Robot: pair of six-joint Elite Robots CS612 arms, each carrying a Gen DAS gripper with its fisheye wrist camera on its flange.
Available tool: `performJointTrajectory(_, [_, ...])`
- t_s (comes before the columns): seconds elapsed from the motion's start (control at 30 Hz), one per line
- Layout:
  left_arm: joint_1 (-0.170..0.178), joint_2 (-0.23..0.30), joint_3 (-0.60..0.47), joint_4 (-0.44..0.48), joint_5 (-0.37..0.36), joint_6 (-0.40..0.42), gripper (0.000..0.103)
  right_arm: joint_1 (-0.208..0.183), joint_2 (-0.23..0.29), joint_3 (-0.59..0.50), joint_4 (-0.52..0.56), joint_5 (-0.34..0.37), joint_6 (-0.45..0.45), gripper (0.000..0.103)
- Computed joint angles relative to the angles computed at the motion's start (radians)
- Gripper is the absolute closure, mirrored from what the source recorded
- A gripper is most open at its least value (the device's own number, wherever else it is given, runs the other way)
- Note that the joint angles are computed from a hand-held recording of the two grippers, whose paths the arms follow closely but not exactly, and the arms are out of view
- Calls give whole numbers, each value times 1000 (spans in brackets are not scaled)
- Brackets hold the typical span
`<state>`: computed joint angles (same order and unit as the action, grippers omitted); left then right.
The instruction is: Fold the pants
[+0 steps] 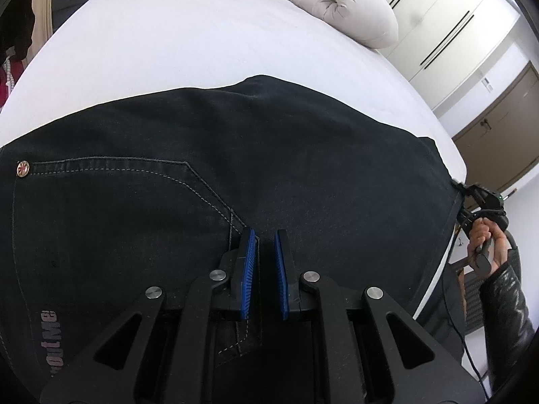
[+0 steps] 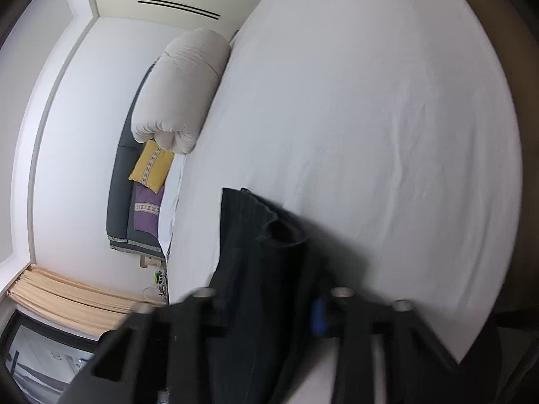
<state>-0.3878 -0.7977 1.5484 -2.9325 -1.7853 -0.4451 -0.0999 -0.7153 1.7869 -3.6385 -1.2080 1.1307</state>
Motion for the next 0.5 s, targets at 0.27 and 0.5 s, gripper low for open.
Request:
performJointTrajectory(0.27, [11,-2,19,-31,-27,-21,91,31,-44,9,74,-88,-119,94])
performJointTrajectory(0.5, [24,1,28,-61,-58,-52,91,135,-103,-59,262,-147,-506,94])
